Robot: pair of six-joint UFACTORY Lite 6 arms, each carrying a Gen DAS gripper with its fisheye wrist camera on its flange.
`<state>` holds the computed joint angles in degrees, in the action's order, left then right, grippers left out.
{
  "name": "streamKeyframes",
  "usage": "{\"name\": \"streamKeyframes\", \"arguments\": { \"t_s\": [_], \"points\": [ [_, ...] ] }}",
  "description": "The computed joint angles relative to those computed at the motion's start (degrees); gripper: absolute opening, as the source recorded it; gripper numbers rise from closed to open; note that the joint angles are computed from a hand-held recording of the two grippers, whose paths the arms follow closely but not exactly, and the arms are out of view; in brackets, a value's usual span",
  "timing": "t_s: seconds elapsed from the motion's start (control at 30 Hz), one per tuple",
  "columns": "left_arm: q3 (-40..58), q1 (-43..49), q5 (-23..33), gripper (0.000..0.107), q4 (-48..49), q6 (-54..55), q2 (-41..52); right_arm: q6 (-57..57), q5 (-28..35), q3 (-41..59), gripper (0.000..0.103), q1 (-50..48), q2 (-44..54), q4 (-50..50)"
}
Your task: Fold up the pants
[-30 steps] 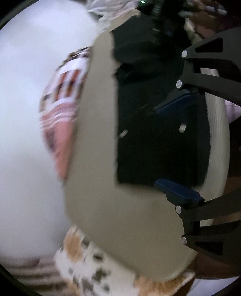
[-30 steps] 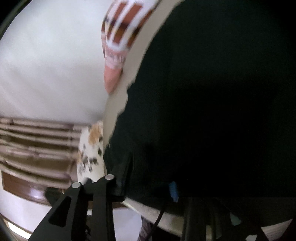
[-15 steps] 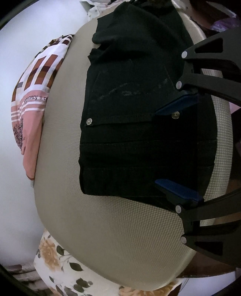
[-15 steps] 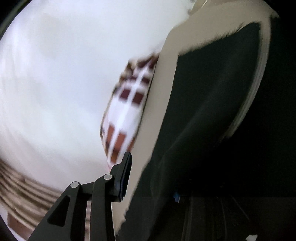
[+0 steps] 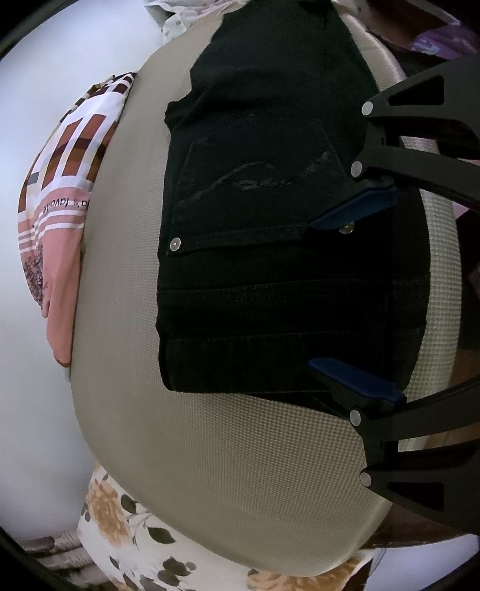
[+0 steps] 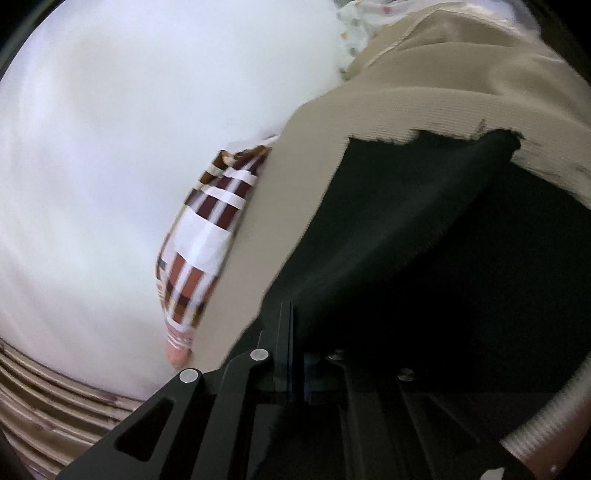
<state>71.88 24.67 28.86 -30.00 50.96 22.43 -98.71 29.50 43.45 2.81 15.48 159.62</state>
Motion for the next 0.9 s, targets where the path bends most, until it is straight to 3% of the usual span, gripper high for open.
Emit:
{"name": "streamKeyframes", "arguments": {
  "t_s": [0.13,0.23,0.4,0.63,0.9],
  "points": [
    [-0.9,0.0,-0.8,0.072,-0.4,1.4,-0.4,3.5,2.9,-10.6,0.005,-0.6,-3.1,-1.3],
    [-1.3,-0.3,-1.4,0.072,0.3,1.3,-0.7,4.8,12.8,-17.6,0.002,-2.5,-1.7,-0.4],
    [-1.3,-0.2,-1.6,0.073,0.2,2.1,-0.7,4.3,14.1,-19.5,0.002,-3.1,-4.4,-0.6],
    [-2.7,0.4,-2.4,0.073,-2.9,6.1,-1.3,6.0,23.3,-24.7,0.002,-8.5,-2.2,-2.7],
    [-2.3,2.3,-2.6,0.073,-3.7,7.1,-1.1,5.8,20.4,-27.0,0.002,-7.0,-6.5,-0.5]
  ]
}}
